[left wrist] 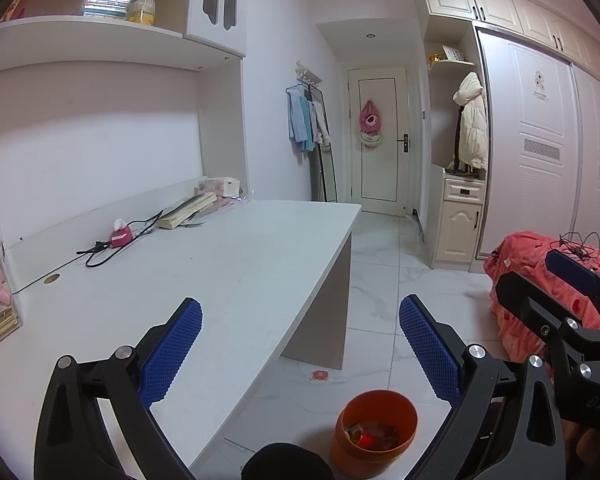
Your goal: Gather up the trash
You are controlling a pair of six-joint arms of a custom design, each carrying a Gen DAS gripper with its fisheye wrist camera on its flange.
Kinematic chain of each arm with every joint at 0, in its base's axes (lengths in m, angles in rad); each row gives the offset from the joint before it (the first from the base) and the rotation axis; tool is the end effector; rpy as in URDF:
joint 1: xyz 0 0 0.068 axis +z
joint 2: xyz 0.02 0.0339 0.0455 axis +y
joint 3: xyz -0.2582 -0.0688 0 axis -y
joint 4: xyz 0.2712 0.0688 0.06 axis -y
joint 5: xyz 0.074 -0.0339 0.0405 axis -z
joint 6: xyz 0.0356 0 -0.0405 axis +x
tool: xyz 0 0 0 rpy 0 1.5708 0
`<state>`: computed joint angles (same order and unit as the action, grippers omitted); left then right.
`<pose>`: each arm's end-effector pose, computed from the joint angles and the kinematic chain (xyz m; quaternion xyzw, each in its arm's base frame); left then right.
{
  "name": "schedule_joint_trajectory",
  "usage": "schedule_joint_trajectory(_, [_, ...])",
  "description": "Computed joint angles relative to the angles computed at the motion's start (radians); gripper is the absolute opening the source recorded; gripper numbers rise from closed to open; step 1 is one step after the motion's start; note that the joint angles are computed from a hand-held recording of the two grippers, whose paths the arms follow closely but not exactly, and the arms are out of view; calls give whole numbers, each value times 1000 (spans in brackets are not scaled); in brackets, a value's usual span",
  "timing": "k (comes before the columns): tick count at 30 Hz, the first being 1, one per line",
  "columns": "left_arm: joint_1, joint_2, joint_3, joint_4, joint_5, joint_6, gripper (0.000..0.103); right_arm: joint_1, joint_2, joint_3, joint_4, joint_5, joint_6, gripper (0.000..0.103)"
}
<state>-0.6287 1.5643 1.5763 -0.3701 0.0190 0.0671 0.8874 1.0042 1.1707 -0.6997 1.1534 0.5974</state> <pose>0.3162 -0.2307 0.3965 0.2852 0.7706 -0.1654 0.5454 0.1610 0.1462 0.3905 0.1623 0.7594 -0.0679 0.6264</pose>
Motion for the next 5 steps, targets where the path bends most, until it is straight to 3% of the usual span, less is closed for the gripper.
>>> schedule_joint_trajectory(5, [3, 5, 11, -10, 2, 0, 97, 0, -1, 0, -1, -2, 1, 98])
